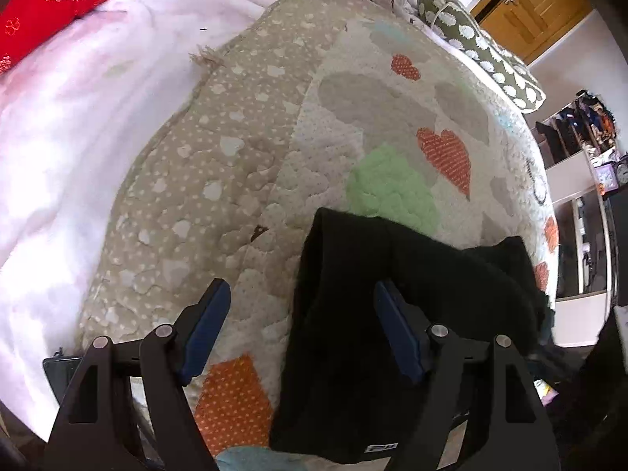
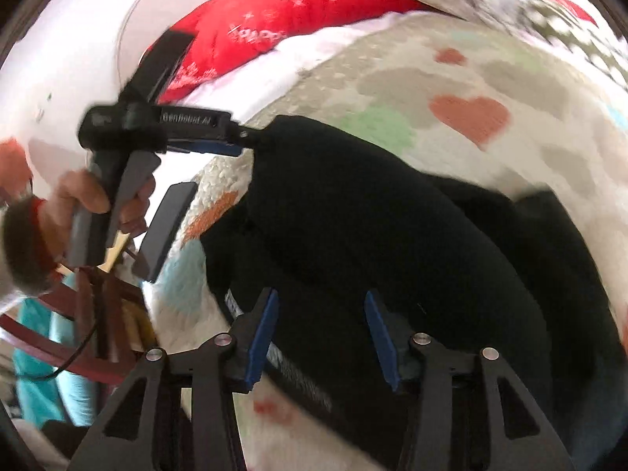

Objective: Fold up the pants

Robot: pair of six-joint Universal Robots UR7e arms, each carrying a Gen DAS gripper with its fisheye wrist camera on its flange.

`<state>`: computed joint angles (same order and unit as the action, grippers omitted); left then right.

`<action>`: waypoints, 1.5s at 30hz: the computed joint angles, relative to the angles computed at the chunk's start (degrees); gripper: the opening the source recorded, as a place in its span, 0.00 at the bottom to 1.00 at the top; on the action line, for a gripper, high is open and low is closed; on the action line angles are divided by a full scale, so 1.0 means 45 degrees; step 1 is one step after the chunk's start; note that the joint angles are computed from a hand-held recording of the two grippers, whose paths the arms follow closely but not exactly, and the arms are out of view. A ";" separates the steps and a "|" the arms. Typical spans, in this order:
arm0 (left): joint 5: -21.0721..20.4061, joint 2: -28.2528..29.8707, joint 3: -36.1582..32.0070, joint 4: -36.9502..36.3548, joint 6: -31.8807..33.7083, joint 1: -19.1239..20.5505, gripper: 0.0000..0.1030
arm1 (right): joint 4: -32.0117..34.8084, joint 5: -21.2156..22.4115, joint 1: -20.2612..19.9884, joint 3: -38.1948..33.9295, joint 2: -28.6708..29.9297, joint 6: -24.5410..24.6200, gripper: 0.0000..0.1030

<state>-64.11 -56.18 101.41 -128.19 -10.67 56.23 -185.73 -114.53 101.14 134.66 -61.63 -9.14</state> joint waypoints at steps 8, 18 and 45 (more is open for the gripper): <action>-0.1171 0.0253 -0.0047 -0.0319 0.0260 -0.0034 0.73 | -0.2884 -0.2670 0.0634 -0.1060 0.2914 -0.1883 0.52; -0.1178 0.0007 0.0073 -0.0438 0.0999 -0.0447 0.35 | -0.1002 -0.0697 0.0629 -0.0974 0.1077 -0.1241 0.10; 0.2093 -0.2141 0.2161 0.1406 -0.1852 -0.1784 0.74 | 0.1607 0.0763 0.0887 0.0128 -0.0711 0.1127 0.32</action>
<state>-54.69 -65.81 111.13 -121.86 -19.00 48.20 -178.50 -111.10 105.13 135.23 -64.83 -4.07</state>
